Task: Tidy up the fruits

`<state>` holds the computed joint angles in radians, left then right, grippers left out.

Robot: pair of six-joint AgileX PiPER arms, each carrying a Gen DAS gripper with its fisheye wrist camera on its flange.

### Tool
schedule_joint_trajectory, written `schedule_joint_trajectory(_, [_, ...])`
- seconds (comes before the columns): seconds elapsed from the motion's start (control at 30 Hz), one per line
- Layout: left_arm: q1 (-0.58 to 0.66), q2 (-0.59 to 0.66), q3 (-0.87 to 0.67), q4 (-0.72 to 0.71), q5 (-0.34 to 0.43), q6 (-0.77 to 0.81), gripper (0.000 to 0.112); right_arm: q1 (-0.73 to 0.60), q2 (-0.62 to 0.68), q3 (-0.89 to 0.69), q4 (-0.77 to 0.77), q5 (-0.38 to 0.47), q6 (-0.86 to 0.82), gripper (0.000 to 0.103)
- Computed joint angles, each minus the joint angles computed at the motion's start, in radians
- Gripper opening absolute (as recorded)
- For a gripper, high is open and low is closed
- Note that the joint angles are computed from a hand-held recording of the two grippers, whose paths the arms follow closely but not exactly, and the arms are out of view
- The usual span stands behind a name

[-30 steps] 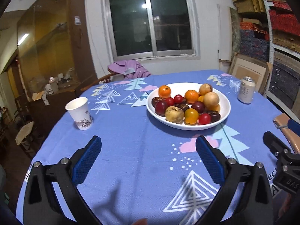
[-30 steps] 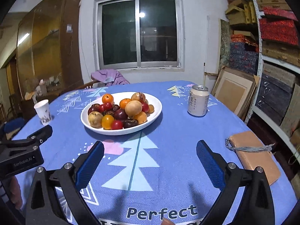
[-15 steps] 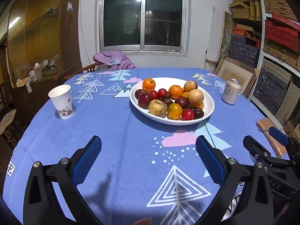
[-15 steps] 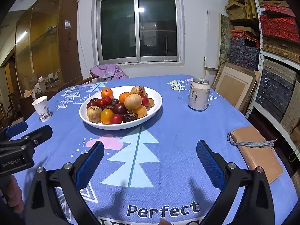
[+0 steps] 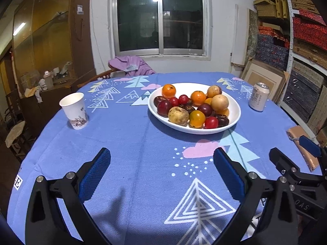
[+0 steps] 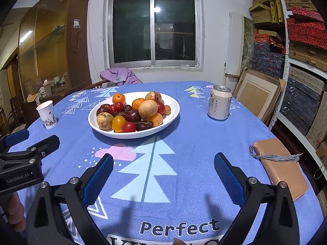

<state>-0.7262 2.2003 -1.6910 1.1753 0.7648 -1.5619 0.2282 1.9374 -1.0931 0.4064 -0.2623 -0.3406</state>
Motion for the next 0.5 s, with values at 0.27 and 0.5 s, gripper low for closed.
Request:
schedule_joint_trajectory(0.27, [-0.001, -0.001, 0.002, 0.008, -0.013, 0.023, 0.099, 0.0, 0.0, -0.001, 0.002, 0.003, 0.0, 0.1])
schedule_joint_trajectory(0.5, [-0.003, 0.0, 0.001, 0.005, -0.014, 0.023, 0.099, 0.0, -0.002, 0.0, -0.003, 0.003, 0.006, 0.1])
